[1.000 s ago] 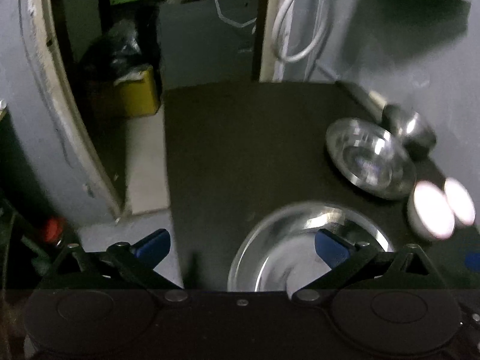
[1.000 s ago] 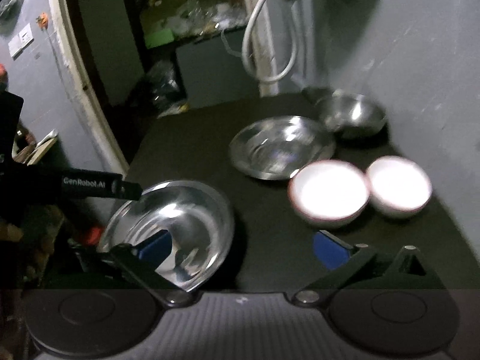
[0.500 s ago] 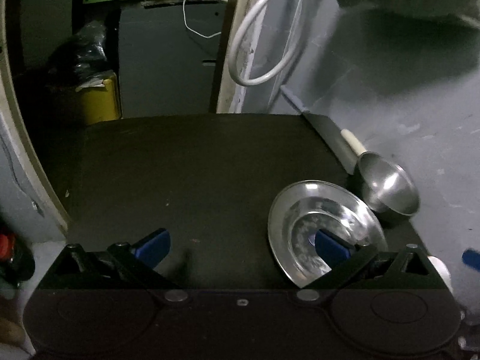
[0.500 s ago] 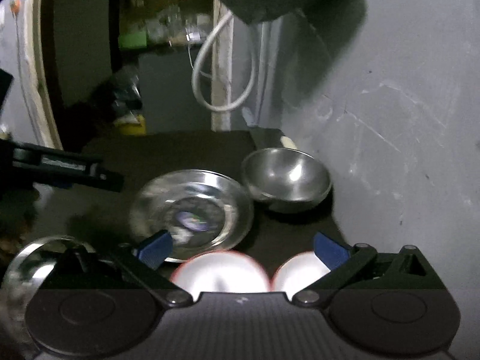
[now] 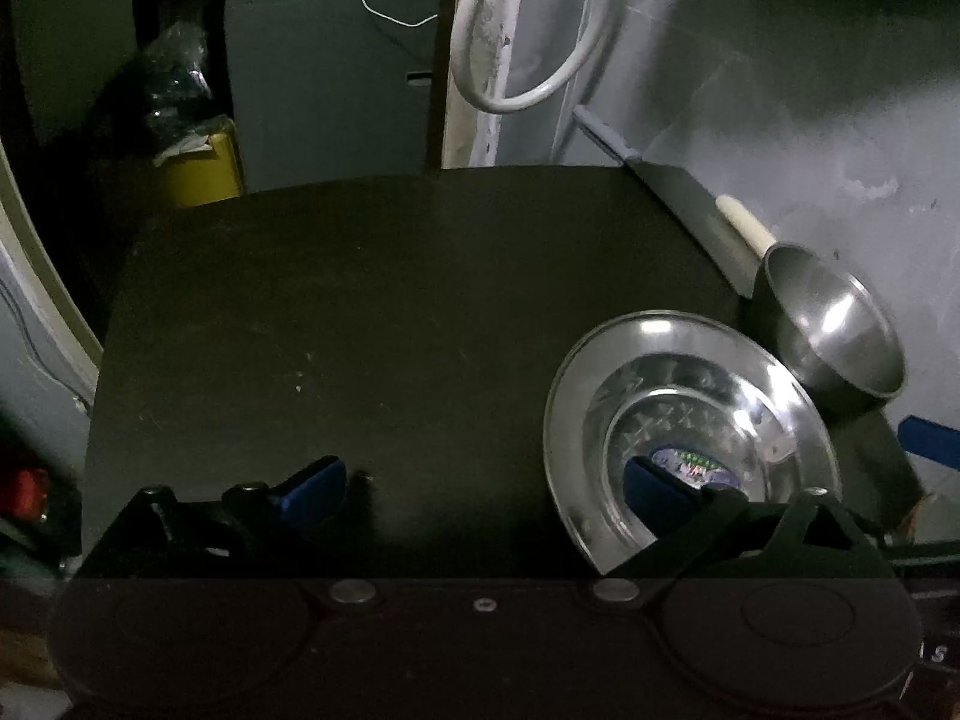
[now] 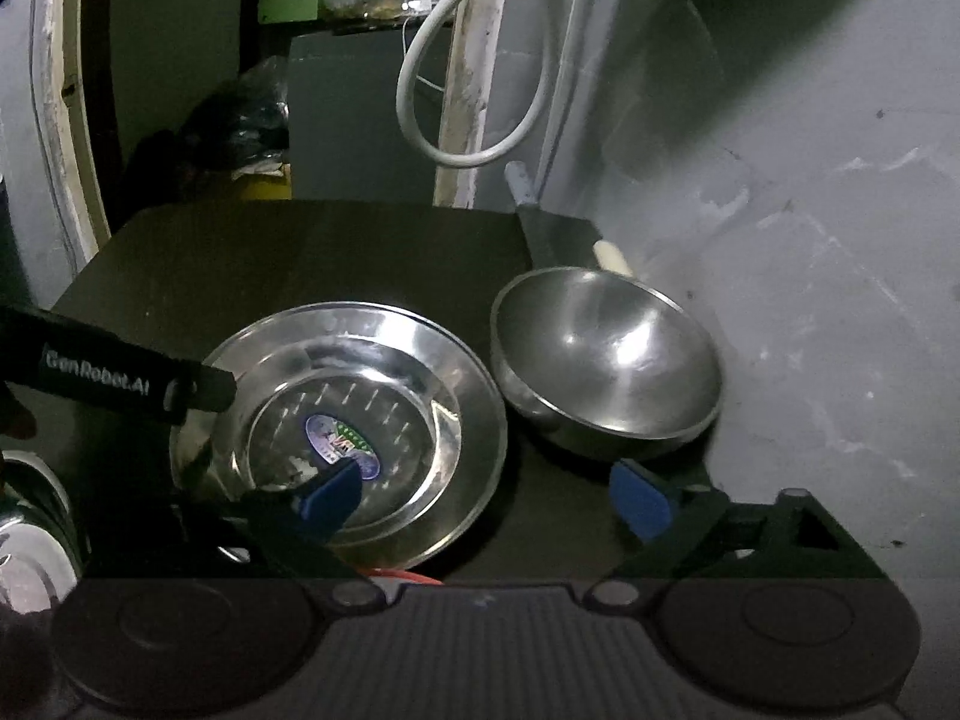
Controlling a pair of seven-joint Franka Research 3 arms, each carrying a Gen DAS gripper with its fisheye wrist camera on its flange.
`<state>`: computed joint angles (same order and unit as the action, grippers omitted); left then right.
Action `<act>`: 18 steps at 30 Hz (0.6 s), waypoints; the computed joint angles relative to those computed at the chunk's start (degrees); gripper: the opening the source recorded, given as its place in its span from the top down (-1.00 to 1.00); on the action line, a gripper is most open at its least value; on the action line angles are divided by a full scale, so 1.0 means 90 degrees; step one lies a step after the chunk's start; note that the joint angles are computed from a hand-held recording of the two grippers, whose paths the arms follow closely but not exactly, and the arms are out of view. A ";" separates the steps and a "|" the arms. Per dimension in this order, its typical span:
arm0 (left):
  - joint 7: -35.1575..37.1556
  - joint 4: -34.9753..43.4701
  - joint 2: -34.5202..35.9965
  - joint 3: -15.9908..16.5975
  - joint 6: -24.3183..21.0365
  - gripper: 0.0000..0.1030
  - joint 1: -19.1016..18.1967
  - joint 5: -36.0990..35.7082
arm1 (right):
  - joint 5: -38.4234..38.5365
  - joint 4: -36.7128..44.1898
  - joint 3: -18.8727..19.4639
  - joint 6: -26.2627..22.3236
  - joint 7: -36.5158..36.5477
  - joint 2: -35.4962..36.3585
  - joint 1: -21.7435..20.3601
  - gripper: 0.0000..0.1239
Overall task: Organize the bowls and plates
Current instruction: 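Grasp the rim of the blue-labelled steel plate with both grippers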
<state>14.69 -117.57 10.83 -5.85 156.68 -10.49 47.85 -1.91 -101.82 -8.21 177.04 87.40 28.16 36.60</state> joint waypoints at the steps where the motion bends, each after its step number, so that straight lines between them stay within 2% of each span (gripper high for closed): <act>1: 0.0108 0.0026 0.0035 -0.0030 -0.0004 -0.79 0.0018 -0.0105 | 0.0040 0.0029 0.0092 -0.0023 -0.0042 0.0019 -0.0074 -0.42; 8: 0.0403 0.0006 0.0108 -0.0031 0.0305 -0.34 0.0039 -0.0512 | 0.0235 0.0227 0.0398 -0.0248 -0.0183 0.0146 -0.0336 -0.17; 10: 0.0534 0.0004 0.0137 -0.0037 0.0453 -0.14 0.0054 -0.0603 | 0.0413 0.0304 0.0700 -0.0400 -0.0312 0.0173 -0.0593 -0.08; 11: 0.0621 0.0001 0.0155 -0.0041 0.0549 -0.07 0.0067 -0.0663 | 0.0544 0.0340 0.0893 -0.0430 -0.0401 0.0198 -0.0757 0.04; 13: 0.0805 -0.0037 0.0175 -0.0035 0.0792 0.25 0.0102 -0.0779 | 0.0671 0.0350 0.0984 -0.0407 -0.0453 0.0225 -0.0833 0.19; 14: 0.0919 -0.0043 0.0193 -0.0046 0.0865 0.30 0.0120 -0.0880 | 0.0718 0.0377 0.1033 -0.0403 -0.0502 0.0254 -0.0872 0.29; 16: 0.1200 -0.0117 0.0208 -0.0090 0.1150 0.56 0.0200 -0.1170 | 0.0885 0.0427 0.1245 -0.0465 -0.0662 0.0281 -0.1036 0.37; 18: 0.1289 -0.0145 0.0194 -0.0037 0.1190 0.56 0.0154 -0.1267 | 0.0924 0.0439 0.1174 -0.0488 -0.0656 0.0280 -0.0966 0.45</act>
